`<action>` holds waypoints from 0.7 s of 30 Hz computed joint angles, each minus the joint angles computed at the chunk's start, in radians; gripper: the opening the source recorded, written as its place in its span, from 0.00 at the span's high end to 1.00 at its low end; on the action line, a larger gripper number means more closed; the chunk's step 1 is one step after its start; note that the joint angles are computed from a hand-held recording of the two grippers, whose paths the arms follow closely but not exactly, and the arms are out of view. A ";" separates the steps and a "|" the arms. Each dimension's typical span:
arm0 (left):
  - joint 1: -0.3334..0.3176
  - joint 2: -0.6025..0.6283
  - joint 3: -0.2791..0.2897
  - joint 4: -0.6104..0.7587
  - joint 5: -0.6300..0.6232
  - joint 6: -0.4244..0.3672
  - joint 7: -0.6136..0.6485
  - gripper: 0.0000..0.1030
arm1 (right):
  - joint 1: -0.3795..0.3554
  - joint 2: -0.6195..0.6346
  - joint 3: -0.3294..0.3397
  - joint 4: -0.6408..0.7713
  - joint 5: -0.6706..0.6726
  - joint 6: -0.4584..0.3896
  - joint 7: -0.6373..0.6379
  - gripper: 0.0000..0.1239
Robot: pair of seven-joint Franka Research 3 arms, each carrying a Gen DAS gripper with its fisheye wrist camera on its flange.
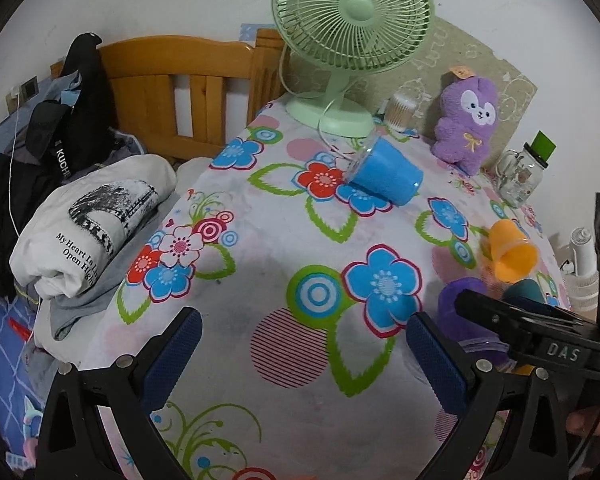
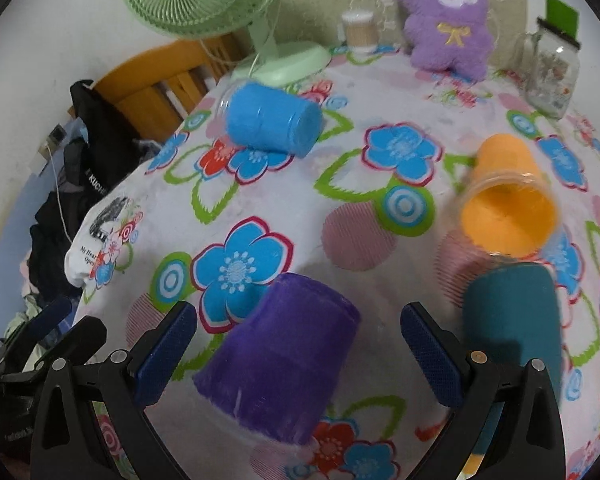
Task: Flip cup upside down
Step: 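Move the right gripper toward the purple cup lying on its side, then close the right gripper around the purple cup body and lift it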
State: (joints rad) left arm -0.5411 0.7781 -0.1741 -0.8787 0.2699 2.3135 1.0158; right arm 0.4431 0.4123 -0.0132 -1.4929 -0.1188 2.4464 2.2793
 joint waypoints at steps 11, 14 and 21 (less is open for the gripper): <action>0.012 -0.035 -0.004 -0.061 -0.004 0.020 -0.012 0.00 | -0.039 0.061 0.021 0.076 0.134 -0.052 -0.063 0.44; 0.019 -0.064 -0.007 -0.109 0.000 0.043 -0.025 0.00 | -0.030 0.028 0.020 0.039 0.127 -0.010 -0.070 0.44; 0.040 -0.147 -0.025 -0.240 0.005 0.102 -0.048 0.00 | 0.027 -0.094 0.008 -0.087 -0.008 0.094 -0.036 0.44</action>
State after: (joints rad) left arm -0.5016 0.6312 -0.1986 -1.1190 0.2753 2.4158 0.9675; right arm 0.4701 0.3180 -0.0055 -1.5803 -0.1264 2.5402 2.2434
